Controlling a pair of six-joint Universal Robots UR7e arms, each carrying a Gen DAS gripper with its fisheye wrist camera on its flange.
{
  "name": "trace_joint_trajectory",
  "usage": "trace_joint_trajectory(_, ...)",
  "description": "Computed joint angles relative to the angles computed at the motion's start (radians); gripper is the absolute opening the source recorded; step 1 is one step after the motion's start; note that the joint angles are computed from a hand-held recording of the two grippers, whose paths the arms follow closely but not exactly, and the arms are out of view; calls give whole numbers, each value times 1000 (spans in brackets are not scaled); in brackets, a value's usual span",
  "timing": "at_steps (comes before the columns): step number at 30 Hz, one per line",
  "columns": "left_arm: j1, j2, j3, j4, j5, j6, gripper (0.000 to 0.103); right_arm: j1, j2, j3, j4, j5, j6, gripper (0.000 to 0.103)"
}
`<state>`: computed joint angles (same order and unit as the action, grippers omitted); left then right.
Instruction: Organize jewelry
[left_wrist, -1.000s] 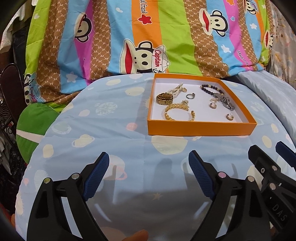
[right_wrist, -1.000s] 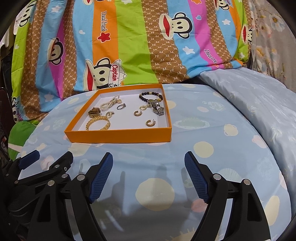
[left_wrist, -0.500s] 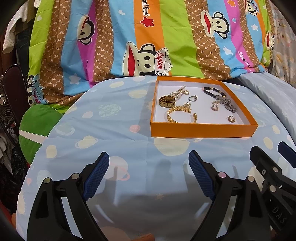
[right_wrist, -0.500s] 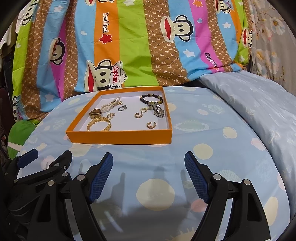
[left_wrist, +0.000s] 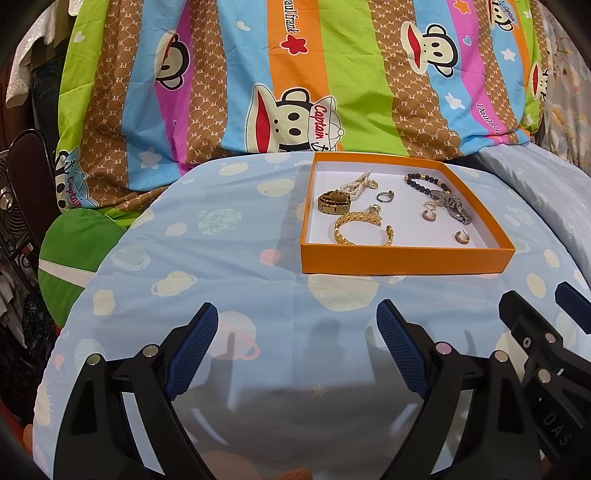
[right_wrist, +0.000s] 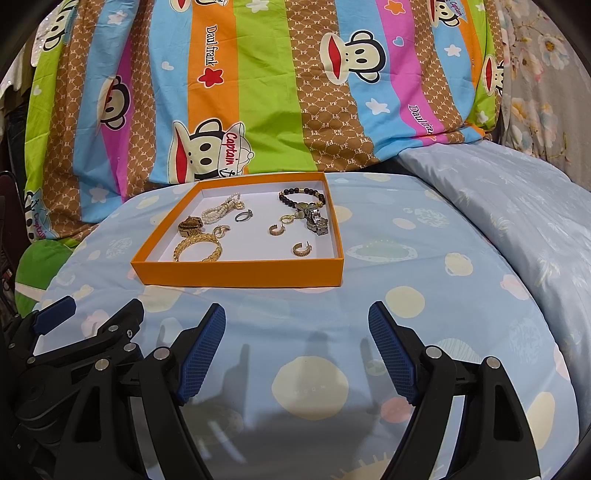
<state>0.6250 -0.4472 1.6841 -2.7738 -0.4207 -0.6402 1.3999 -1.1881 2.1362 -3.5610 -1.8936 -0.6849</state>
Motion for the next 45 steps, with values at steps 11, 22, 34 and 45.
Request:
trace_joint_trajectory(11, 0, 0, 0, 0, 0, 0, 85, 0, 0, 0, 0, 0, 0, 79)
trace_joint_trajectory(22, 0, 1, 0, -2, 0, 0, 85, 0, 1, 0, -1, 0, 0, 79)
trace_joint_trajectory(34, 3, -6, 4, 11, 8, -12, 90, 0, 0, 1, -1, 2, 1, 79)
trace_joint_trajectory(45, 3, -13, 4, 56, 16, -58, 94, 3, -1, 0, -3, -6, 1, 83)
